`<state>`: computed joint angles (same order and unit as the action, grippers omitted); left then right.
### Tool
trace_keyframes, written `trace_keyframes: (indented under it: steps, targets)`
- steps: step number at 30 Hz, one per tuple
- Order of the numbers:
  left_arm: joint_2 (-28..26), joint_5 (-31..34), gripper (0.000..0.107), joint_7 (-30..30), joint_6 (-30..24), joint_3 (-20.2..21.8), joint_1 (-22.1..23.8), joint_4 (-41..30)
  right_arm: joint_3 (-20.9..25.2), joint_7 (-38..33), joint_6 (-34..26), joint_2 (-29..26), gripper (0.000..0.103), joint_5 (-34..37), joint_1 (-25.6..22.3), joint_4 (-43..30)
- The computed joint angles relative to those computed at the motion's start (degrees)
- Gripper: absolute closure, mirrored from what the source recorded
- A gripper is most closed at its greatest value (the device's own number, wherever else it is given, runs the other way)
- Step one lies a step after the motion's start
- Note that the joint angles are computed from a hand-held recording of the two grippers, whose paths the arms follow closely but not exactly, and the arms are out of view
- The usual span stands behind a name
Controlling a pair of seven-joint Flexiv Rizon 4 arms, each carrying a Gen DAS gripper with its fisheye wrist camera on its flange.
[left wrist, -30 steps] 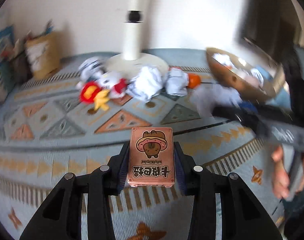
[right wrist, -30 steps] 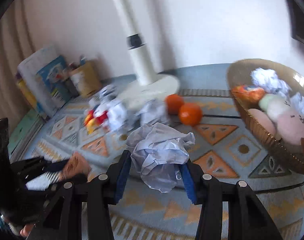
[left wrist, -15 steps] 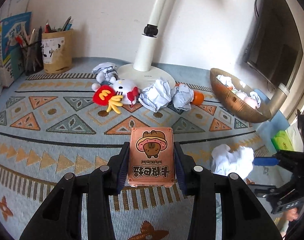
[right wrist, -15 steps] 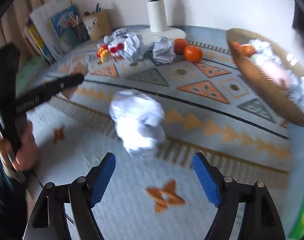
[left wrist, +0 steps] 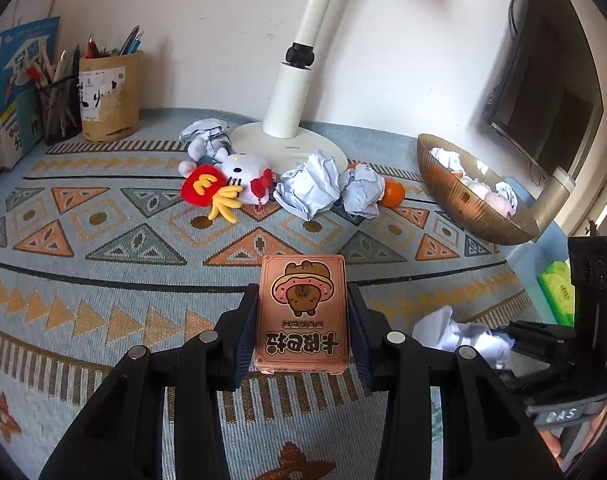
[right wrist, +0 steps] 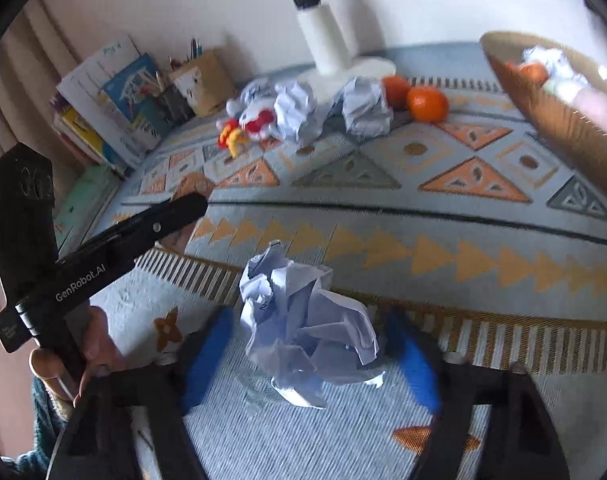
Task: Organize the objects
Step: 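Grasp the orange snack box with the left gripper while the right grasps a paper ball, then carry the snack box and paper ball to the brown bowl and release both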
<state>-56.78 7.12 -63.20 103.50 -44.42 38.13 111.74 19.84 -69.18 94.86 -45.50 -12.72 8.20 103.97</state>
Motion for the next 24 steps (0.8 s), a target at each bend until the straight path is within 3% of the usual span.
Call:
trace_keyframes:
  steps: [1,4,9,13,16,18,21,24]
  targets:
    - [0.2,0.0,0.069,0.0,0.2,0.4,-0.4,0.0,1.5,-0.6,1.3,-0.6,0.052,0.1,-1.2,0.1]
    - [1.0,0.8,0.069,0.2,1.5,1.8,-1.6,0.2,-0.9,0.0,6.0,0.1,0.061,0.4,0.7,2.1]
    - [2.6,2.4,0.069,-0.2,5.0,5.2,-4.5,0.7,-11.0,1.0,12.4,4.3,0.063,1.7,9.0,6.6]
    - [4.6,3.0,0.069,-1.4,4.5,8.6,-7.9,0.2,-15.8,0.1,16.0,8.9,0.063,3.2,11.5,11.4]
    - [2.6,3.6,0.069,-1.4,1.1,0.5,-2.6,0.4,-20.5,-2.2,18.9,12.5,0.063,6.2,13.9,14.2]
    - [1.8,3.2,0.069,-0.8,-0.1,-3.9,-1.9,-0.9,-26.2,-4.5,19.6,14.9,0.063,10.5,17.3,14.5]
    - [2.3,1.6,0.069,0.8,-1.5,-6.1,-6.0,-5.8,-36.1,-7.0,18.5,16.3,0.063,18.9,23.5,11.8]
    - [1.4,-1.0,0.069,3.2,-4.6,-7.9,-10.9,-12.1,-39.1,-4.5,14.7,15.9,0.062,22.4,22.6,6.8]
